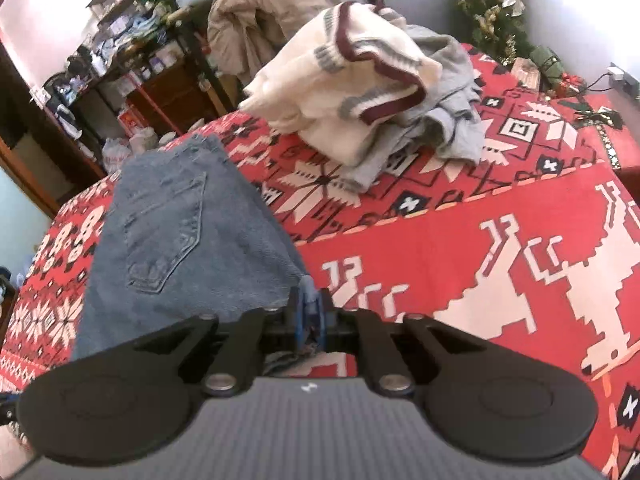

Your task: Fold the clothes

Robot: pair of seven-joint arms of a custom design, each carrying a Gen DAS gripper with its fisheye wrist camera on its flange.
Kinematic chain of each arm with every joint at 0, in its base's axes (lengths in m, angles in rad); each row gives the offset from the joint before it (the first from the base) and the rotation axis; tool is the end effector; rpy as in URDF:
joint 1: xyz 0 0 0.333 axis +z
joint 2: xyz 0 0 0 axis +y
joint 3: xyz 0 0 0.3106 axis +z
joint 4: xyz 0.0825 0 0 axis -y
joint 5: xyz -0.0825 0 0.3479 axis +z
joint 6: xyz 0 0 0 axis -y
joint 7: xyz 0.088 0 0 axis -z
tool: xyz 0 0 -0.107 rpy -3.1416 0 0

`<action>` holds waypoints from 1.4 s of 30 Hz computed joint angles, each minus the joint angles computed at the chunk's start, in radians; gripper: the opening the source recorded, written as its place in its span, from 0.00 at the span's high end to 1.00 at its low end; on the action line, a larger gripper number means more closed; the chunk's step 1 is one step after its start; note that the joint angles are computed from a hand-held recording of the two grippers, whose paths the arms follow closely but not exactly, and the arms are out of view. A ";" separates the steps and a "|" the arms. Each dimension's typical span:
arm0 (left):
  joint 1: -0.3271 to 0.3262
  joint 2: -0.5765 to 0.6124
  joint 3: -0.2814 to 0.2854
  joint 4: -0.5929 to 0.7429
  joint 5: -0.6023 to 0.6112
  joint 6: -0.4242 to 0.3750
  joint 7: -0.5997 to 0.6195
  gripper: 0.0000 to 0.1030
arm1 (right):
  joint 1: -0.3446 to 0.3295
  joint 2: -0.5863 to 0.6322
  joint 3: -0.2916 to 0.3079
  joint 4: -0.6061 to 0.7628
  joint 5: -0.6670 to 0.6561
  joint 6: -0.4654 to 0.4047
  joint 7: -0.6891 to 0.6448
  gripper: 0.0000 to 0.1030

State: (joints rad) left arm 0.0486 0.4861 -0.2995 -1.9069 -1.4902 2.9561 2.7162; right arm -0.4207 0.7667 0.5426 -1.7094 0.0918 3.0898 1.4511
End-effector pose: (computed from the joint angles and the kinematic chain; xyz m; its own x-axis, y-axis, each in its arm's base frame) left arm 0.6015 -0.0709 0.2874 -0.0630 -0.8747 0.4806 -0.8014 -0.2427 -0.5467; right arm 0.6931 -0.0003 0.2928 0.0143 -0.9386 -0.3448 -0.7680 0.2105 -0.6048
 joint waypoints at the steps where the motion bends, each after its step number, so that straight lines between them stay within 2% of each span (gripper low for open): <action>1: 0.002 -0.001 0.005 -0.001 0.025 -0.022 -0.027 0.57 | -0.007 0.001 0.005 -0.002 0.000 0.003 -0.004 0.67; 6: 0.004 0.012 0.016 -0.004 0.167 -0.095 -0.180 0.51 | -0.120 0.068 0.128 0.048 0.060 -0.096 -0.075 0.67; 8: 0.005 0.027 0.006 0.004 0.188 -0.080 -0.209 0.51 | -0.146 0.092 0.161 0.066 0.092 -0.122 -0.116 0.67; 12: 0.011 0.055 -0.024 0.022 0.201 -0.033 -0.249 0.58 | -0.141 0.091 0.167 0.057 0.116 -0.114 -0.201 0.68; 13: 0.015 0.060 -0.036 0.026 0.189 -0.010 -0.244 0.67 | -0.143 0.093 0.173 0.056 0.127 -0.119 -0.218 0.71; 15: 0.028 0.067 -0.051 0.031 0.181 -0.010 -0.257 0.78 | -0.137 0.089 0.173 0.048 0.149 -0.108 -0.245 0.75; 16: 0.031 0.067 -0.057 0.030 0.177 -0.004 -0.259 0.81 | -0.138 0.088 0.176 0.045 0.161 -0.106 -0.260 0.80; 19: 0.032 0.054 -0.065 0.025 0.175 0.023 -0.261 0.85 | -0.123 0.070 0.163 0.033 0.198 -0.094 -0.274 0.85; 21: 0.059 0.024 -0.088 0.012 0.125 0.038 -0.193 0.86 | -0.111 0.048 0.150 0.022 0.219 -0.092 -0.268 0.87; 23: 0.078 -0.018 -0.088 -0.001 0.059 0.038 -0.123 0.86 | -0.129 0.028 0.171 0.003 0.245 -0.102 -0.284 0.88; 26: 0.083 -0.088 -0.048 -0.026 0.000 0.037 -0.069 0.87 | -0.232 -0.011 0.295 -0.087 0.310 -0.086 -0.372 0.89; 28: 0.071 -0.122 -0.002 -0.057 0.033 0.037 -0.110 0.87 | -0.298 -0.044 0.374 -0.163 0.343 -0.075 -0.423 0.90; 31: 0.050 -0.140 0.055 -0.114 0.116 0.035 -0.189 0.88 | -0.347 -0.091 0.444 -0.271 0.383 -0.058 -0.443 0.90; 34: 0.041 -0.115 0.074 -0.152 0.192 0.058 -0.244 0.88 | -0.331 -0.120 0.454 -0.367 0.384 0.006 -0.408 0.90; 36: 0.068 -0.083 0.045 -0.144 0.157 0.077 -0.217 0.88 | -0.298 -0.121 0.435 -0.411 0.363 0.073 -0.382 0.90; 38: 0.080 -0.068 0.024 -0.134 0.123 0.105 -0.178 0.84 | -0.294 -0.105 0.438 -0.438 0.349 0.142 -0.359 0.86; 40: 0.064 -0.064 0.031 -0.136 0.154 0.150 -0.201 0.76 | -0.319 -0.097 0.458 -0.448 0.335 0.151 -0.331 0.80; 42: 0.081 -0.069 0.007 -0.140 0.152 0.188 -0.182 0.70 | -0.329 -0.114 0.457 -0.453 0.317 0.140 -0.302 0.77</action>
State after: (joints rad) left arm 0.1295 0.4169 -0.2928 -2.0466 -1.3381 3.1442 2.5347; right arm -0.7496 0.6523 0.9999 -2.1623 0.4091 3.2294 1.1487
